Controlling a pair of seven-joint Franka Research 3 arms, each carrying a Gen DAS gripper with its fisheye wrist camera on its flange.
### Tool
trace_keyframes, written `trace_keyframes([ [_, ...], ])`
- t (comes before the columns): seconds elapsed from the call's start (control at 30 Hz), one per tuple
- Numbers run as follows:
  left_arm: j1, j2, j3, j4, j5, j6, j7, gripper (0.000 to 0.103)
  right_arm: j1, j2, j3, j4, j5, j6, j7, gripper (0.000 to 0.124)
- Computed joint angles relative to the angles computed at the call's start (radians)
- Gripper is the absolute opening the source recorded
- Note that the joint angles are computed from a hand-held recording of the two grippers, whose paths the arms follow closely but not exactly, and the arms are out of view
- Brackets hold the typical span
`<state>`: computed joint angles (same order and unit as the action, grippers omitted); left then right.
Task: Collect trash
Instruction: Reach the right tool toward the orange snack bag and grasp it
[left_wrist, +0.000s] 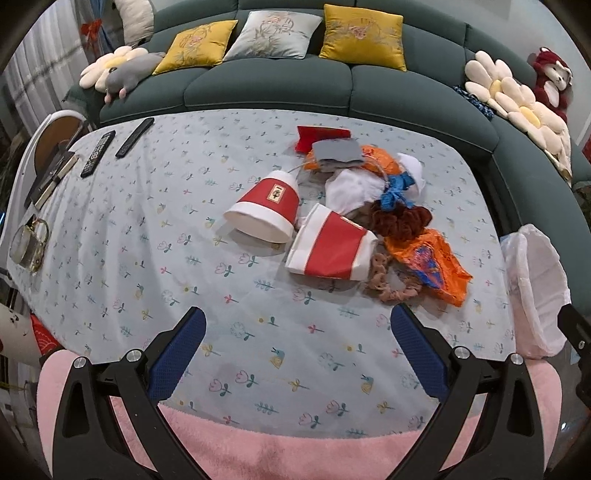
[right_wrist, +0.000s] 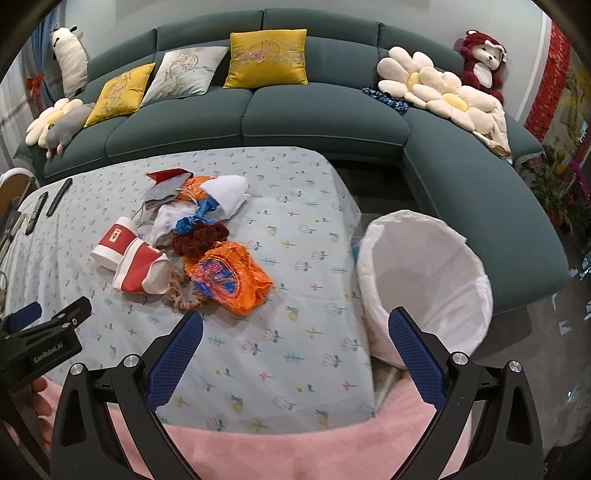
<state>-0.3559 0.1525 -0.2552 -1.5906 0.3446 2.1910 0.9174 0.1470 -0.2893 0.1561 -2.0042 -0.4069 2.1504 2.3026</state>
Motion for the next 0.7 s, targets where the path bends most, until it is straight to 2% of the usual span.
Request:
trace_keyframes([
  [0.3,0.01,0.08,0.008,0.06,-0.028,0.005,0.071,0.096,0.038,0.125,-0.021,0.059,0.049,0.016,-0.014,0.094],
  [0.5,0.023,0.195,0.004,0.177,-0.111,0.024,0.142,0.096,0.064,0.195,-0.049,0.091,0.063,0.035,-0.018,0.09],
  [0.7,0.021,0.338,-0.003,0.329,-0.194,-0.009,0.243,0.096,0.074,0.256,-0.08,0.136,0.072,0.018,-0.007,0.087],
])
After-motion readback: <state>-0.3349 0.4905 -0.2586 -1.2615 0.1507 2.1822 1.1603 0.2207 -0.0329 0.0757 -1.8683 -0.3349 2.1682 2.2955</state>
